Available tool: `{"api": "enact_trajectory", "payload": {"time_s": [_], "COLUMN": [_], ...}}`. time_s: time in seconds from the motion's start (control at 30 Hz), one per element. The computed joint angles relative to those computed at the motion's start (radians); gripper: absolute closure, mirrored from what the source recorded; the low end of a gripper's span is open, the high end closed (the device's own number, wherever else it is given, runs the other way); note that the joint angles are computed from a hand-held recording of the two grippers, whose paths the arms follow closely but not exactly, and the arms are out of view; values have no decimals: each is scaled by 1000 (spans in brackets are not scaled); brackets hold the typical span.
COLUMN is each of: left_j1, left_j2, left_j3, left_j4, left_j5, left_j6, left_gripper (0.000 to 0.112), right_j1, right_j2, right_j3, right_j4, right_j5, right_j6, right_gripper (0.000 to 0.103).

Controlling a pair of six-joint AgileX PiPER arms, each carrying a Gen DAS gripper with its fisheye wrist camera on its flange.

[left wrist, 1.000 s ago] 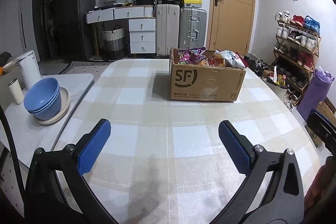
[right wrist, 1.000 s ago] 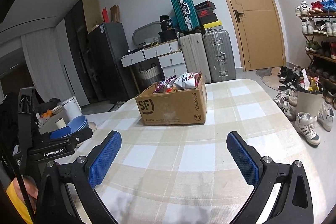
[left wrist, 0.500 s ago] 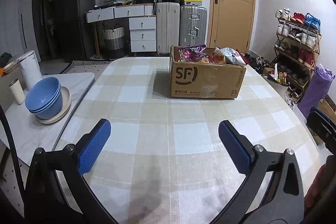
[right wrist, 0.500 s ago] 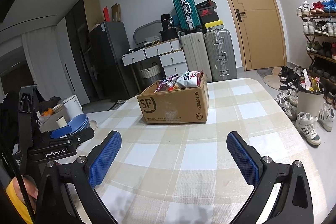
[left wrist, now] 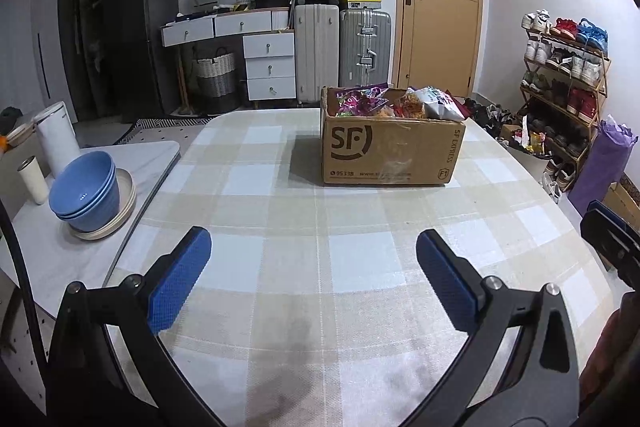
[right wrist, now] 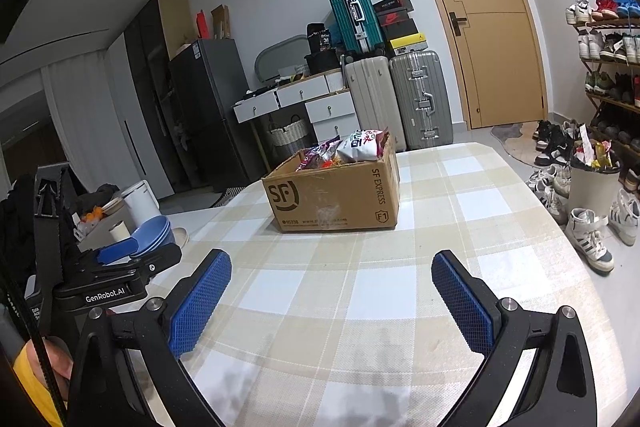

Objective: Organize snacks

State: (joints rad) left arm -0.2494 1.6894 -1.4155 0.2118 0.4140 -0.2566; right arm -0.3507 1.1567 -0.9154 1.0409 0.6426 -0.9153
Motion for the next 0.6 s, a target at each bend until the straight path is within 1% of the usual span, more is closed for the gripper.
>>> {"api": "enact_trajectory", "payload": {"time_s": [0.33,0.5,0.6], "left_j1": [5,20,16], "left_j2": [-16,-23,-23], "left_j3": [17,22,21], "left_j4": [-25,-77,-70], "left_j5": [-1,7,8], "left_j6": [31,83,78], "left_gripper": [10,10,10], "right_j1": [-4,-4,-4], "right_j2": [-3,-3,2], "right_j3": [0,-1,-5], "right_j4": [-1,-1,-1], "right_j5": [15,16,17], "right_j6": [3,6,9], "right_gripper": [1,1,1]}}
